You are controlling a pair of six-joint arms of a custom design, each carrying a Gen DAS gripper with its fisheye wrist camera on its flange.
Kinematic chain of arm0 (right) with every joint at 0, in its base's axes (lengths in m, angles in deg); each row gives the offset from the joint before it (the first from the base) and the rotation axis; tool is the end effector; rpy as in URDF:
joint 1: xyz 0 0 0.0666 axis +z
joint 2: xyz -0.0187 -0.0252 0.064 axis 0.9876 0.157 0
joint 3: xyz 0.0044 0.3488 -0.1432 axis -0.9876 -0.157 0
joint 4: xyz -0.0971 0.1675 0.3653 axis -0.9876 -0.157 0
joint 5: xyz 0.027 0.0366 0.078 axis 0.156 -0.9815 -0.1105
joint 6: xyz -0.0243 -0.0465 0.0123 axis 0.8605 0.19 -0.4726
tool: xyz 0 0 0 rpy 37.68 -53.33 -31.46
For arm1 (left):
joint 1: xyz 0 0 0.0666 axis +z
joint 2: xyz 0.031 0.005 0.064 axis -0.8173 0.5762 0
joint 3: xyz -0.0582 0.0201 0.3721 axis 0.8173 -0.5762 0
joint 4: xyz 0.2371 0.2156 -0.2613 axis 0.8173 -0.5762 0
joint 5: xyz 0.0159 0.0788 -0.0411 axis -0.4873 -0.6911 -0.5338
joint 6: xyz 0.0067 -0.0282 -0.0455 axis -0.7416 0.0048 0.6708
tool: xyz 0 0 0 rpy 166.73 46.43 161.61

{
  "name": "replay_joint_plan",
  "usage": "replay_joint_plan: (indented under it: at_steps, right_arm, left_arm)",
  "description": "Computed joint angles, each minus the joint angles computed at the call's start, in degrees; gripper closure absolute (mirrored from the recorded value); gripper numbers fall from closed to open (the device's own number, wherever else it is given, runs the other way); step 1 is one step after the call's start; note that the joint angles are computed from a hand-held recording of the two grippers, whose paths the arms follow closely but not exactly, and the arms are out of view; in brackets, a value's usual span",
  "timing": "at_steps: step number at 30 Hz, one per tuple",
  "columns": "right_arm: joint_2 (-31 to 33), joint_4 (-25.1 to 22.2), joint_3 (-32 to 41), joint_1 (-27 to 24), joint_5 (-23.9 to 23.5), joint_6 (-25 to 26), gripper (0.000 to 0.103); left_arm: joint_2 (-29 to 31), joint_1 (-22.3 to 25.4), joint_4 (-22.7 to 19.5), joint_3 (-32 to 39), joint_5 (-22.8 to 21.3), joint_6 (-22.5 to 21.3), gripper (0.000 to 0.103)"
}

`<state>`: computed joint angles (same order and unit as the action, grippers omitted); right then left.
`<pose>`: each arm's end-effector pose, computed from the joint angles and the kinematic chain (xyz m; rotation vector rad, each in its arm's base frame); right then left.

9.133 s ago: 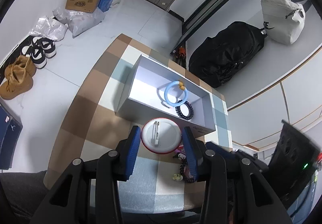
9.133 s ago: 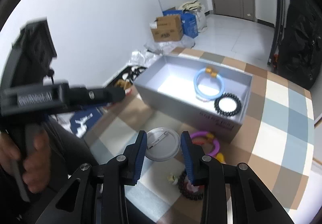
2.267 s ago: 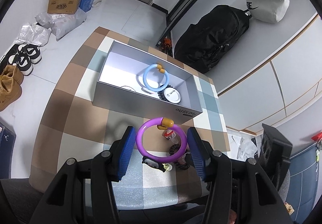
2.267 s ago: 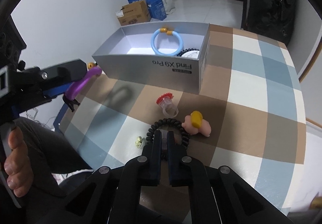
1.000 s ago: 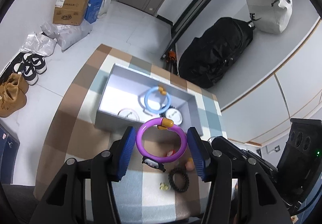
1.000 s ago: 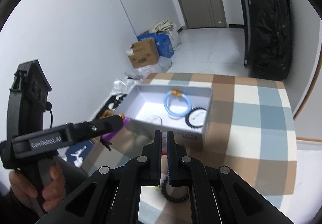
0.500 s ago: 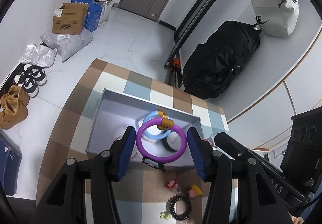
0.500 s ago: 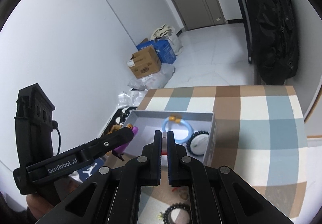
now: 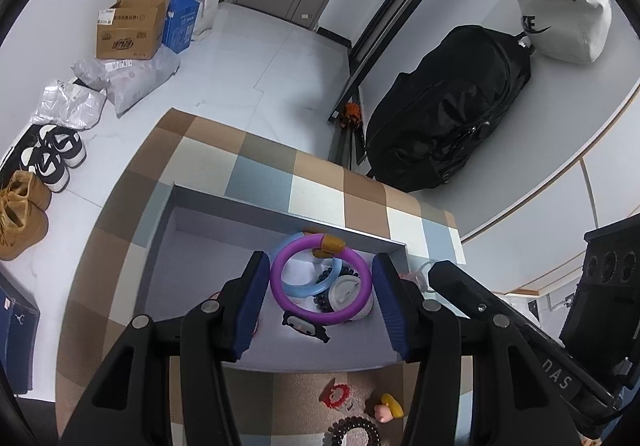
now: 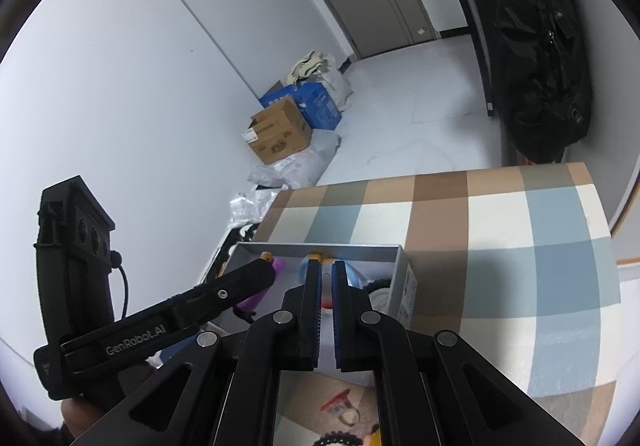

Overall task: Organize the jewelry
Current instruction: 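Carry the purple ring into the silver box with the left gripper and open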

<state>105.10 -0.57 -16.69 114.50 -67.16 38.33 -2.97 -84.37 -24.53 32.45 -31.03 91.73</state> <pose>0.3853 0.2588 0.3924 -0.0369 2.3507 0.7250 0.4037 -0.2341 0.3897 -0.0724 2.4873 -0.6472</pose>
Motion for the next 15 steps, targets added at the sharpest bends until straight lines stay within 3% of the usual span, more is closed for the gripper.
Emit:
replay_joint_plan:
  at_steps: [5,9,15]
  right_arm:
    - [0.08,0.17,-0.2,-0.6,-0.8,-0.39,0.099]
    - [-0.32,-0.42,-0.4,-0.37,1.75,-0.03,0.098]
    - [-1.14,1.17,-1.21,-0.73,-0.69,-0.94,0.096]
  left_arm:
    - [0.61,-0.19,-0.08,0.72,-0.03,-0.64,0.055]
    - [0.94,-0.14,0.17,0.83,0.71,-0.02,0.055]
    - [0.81,0.51,2.32,0.13,3.57,1.66,0.049]
